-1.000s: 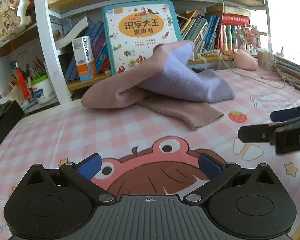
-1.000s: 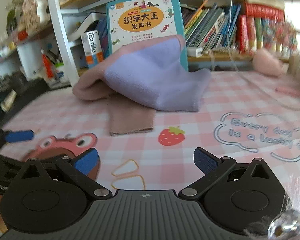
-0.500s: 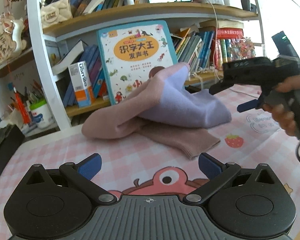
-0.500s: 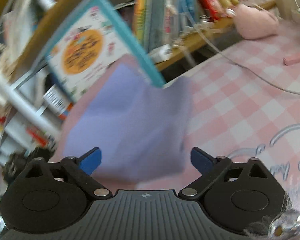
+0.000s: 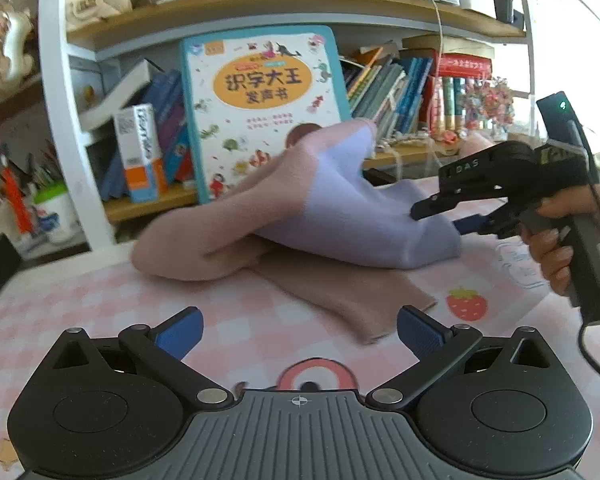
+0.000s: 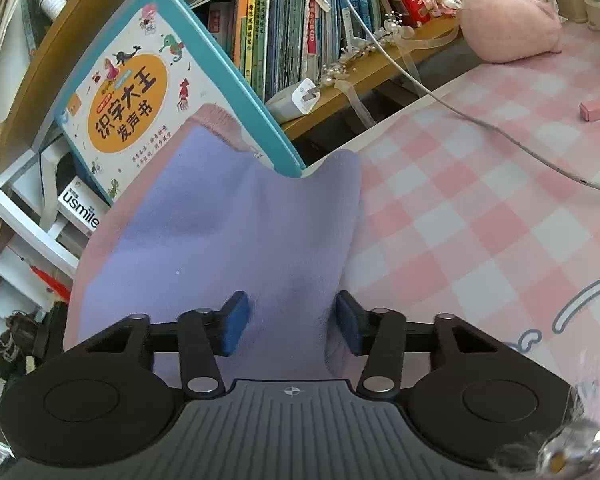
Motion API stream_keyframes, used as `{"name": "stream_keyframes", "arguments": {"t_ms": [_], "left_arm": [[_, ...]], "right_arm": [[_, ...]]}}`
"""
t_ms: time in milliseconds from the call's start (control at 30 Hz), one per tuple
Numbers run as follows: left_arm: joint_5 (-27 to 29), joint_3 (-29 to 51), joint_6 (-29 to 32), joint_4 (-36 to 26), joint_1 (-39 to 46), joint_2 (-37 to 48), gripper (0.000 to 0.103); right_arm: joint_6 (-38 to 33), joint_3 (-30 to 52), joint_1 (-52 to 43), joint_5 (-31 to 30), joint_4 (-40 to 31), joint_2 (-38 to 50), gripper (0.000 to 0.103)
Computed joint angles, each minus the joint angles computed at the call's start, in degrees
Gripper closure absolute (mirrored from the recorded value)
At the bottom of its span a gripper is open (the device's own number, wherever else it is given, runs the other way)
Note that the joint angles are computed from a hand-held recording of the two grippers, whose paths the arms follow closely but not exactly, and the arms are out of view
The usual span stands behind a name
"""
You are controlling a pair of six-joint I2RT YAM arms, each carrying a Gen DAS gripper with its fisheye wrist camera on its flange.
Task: Fold clothes
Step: 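Grasp the pink sweater edge with the right gripper while the left gripper grasps the lavender fabric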
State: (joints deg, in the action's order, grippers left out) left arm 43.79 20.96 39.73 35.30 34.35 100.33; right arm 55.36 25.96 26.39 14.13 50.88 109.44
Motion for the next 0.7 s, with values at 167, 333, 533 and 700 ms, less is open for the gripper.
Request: {"name": "stream_keyframes", "arguments": {"t_ms": [167,333,533,700], "left_arm": [[1.01,-1.21,0.18,2.6,0.27,0.06,0.0],[0.19,-2.17,-0.43,6.25,1.41,0.1,0.0],[8.96,-2.88,0.11,4.73,6.28,-1.48,0.0],[6.82,-7.13,0.88,15.86,5.82,-0.12,0.0]], "right_arm": [[-0.54,-2.51,0.93,0.6,6.91,0.85,0.089],[-4.49,-5.86,6.04,3.27,14.43,-2.55,0.09],[-11.34,-4.33,11.35,-15.58,25.89,-0.69,0.099],[-17.66,-0.94,15.24,-23.24,22.44,-3.49,0.101]]}}
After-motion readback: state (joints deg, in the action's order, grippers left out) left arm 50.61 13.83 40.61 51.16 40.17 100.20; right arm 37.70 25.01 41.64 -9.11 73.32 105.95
